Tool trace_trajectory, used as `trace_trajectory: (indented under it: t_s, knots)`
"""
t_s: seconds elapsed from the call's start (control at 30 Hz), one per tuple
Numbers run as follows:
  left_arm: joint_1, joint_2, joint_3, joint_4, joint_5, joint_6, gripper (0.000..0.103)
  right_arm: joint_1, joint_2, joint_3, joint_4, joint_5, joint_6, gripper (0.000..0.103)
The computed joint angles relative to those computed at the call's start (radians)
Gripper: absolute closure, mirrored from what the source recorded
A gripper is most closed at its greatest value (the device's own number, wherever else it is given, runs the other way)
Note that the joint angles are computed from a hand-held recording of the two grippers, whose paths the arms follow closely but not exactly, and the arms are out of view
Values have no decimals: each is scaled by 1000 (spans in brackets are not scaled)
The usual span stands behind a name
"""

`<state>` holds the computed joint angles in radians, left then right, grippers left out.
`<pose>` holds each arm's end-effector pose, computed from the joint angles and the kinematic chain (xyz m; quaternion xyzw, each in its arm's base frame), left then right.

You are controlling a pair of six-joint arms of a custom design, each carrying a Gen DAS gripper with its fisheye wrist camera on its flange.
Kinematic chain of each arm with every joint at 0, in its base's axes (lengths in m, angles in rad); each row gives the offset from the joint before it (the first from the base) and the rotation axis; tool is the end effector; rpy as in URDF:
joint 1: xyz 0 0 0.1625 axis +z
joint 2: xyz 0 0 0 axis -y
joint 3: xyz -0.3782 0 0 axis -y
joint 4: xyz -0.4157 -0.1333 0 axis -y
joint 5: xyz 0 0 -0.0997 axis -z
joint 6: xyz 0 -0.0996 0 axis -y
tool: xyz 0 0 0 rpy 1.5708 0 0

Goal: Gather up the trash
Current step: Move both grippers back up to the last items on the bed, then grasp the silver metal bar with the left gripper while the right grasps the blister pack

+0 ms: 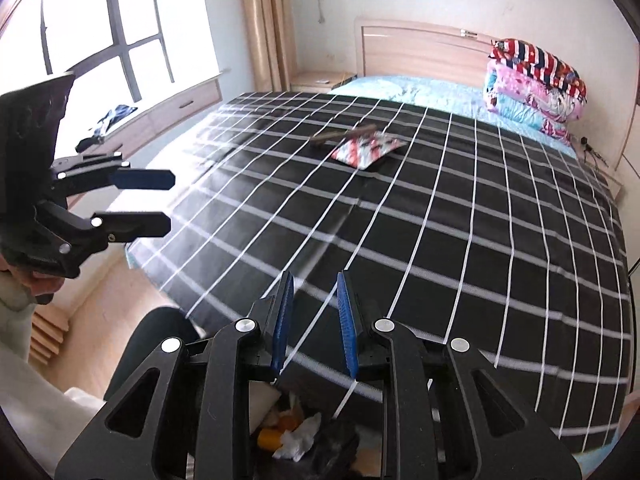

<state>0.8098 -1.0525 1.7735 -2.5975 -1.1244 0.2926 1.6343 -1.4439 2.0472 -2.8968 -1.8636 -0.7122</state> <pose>-0.3011 -0.5718 0.1609 0.4554 0.8501 -0.1952 0.1783 0.1379 -0.5203 0.2962 0.3022 -0.8762 0.2880 0.2408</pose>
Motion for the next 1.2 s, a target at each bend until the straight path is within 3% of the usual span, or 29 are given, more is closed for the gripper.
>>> trace_trajectory:
  t_s: [0.53, 0.7, 1.2]
  knots:
    - [94, 190, -285, 71, -10, 81, 49, 22, 229, -294, 65, -4, 90, 78]
    - [112, 268, -395, 104, 24, 135, 49, 24, 293, -380, 81, -9, 109, 78]
    - [182, 496, -729, 235, 24, 189, 49, -9, 482, -640, 202, -27, 260, 78]
